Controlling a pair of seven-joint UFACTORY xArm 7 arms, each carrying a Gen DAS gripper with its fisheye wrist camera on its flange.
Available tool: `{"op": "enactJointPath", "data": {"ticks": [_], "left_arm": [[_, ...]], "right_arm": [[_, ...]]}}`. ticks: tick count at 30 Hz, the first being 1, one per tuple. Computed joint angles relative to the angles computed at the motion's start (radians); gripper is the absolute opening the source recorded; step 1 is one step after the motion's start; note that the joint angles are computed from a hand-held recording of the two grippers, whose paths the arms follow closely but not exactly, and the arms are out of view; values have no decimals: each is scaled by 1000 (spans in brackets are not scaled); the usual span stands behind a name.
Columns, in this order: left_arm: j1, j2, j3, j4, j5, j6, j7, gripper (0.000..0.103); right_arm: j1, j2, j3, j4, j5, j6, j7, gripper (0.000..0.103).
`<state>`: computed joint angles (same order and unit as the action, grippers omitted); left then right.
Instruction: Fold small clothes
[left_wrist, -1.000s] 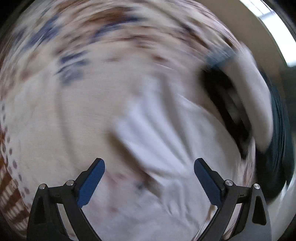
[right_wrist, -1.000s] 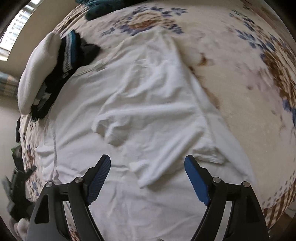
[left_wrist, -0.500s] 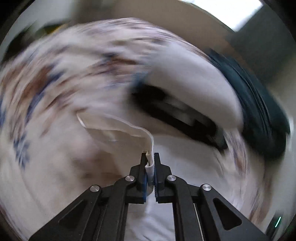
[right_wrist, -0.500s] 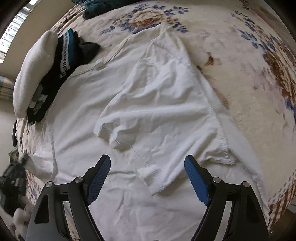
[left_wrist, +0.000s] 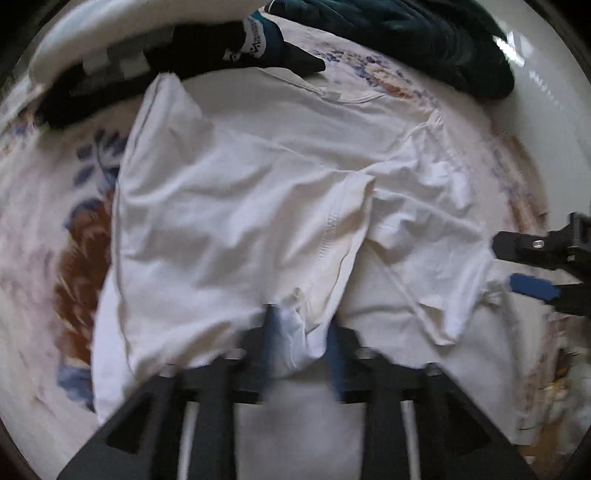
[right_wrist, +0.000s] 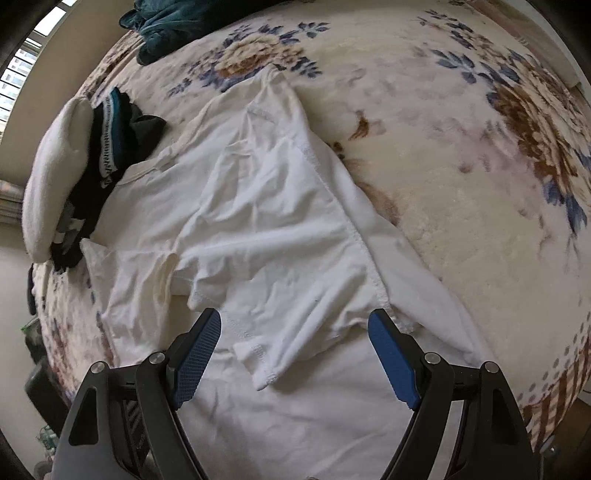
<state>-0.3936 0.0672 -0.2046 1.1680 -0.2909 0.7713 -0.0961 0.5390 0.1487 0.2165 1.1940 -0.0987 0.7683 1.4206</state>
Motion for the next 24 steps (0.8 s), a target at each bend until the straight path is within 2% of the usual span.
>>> {"op": "enactJointPath", "data": {"ticks": [1, 2, 4, 7, 11, 12, 16, 18, 20, 24], "left_arm": [[14, -15, 5, -9, -66, 18, 31, 50], [18, -32, 5, -20, -107, 29, 33, 64], [31, -51, 18, -22, -163, 36, 26, 67], [48, -91, 37, -28, -138, 62, -48, 67], [61, -30, 45, 85, 24, 88, -182, 67], [62, 11, 48, 148, 96, 107, -216, 67], [56, 185, 65, 370, 241, 146, -237, 67], [50, 278, 75, 481, 285, 173, -223, 67], [39, 375, 86, 598, 313, 238, -217, 67], [28, 479, 113, 702, 343, 325, -234, 67]], "right_arm": [[-2, -3, 1, -4, 6, -15, -8, 84], [-6, -3, 2, -5, 18, -31, -24, 84], [-12, 0, 4, -2, 39, -63, -55, 84], [-15, 24, 5, 31, 56, -88, -106, 84], [-23, 53, -12, 82, 59, -93, -151, 84], [-25, 63, -21, 106, 41, -73, -157, 84], [-59, 113, -60, 216, -1, 41, -226, 84], [-100, 142, -75, 263, 23, 77, -292, 84], [-128, 170, -90, 297, 29, 89, -335, 84], [-185, 289, -99, 424, 80, 172, -467, 84]]}}
